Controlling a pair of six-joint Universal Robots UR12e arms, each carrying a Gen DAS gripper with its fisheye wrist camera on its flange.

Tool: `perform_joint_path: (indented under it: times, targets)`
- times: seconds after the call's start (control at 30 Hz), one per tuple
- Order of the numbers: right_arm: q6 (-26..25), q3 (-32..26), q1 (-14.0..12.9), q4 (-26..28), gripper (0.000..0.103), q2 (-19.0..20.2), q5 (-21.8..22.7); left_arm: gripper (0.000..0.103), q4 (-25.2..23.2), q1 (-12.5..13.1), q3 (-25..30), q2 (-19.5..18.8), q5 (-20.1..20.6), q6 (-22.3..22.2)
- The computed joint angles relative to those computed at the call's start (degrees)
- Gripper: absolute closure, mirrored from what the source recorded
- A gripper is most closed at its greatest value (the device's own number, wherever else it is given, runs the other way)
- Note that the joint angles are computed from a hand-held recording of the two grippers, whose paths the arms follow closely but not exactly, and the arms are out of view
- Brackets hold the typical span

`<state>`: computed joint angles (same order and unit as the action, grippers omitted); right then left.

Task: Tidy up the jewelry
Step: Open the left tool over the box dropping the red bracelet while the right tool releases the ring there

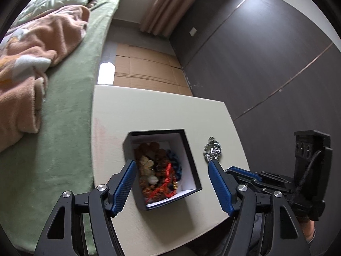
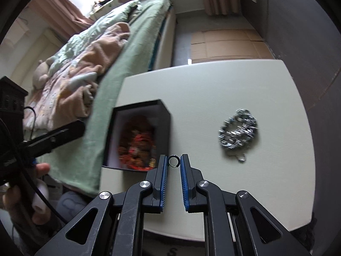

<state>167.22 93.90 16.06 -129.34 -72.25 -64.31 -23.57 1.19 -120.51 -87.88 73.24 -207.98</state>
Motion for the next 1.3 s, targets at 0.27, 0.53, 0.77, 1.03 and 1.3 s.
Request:
perform_joint_path:
  times: [0.27, 0.53, 0.77, 1.03, 1.3]
  targets:
    - [0.4, -3.9, 2.6, 0.8, 0.089, 2.8, 1.3, 0.032, 0.0, 1.4, -2.2, 2.0, 1.5, -1.7]
    - [2.9, -7.0, 3.8, -1.1, 0.089, 5.7, 1.0, 0.032, -0.1, 2.3, -3.3, 2.9, 2.6, -2.9]
    - [5.8, -5.6, 2.9, -3.5, 0.024, 5.3, 1.3, 0.006, 1.7, 1.8, -3.1, 2.5, 3.2, -3.3]
    - [9.0, 0.6, 0.4, -10.1, 0.001, 2.0, 1.9, 0.000, 4.5, 0.1, -2.2, 1.1, 3.1, -2.5]
    - [12.0, 5.3, -2.6, -14.3, 0.000, -0.6, 4.1, 0.000, 4.5, -2.6, 0.8, -1.1, 3.0, -0.6]
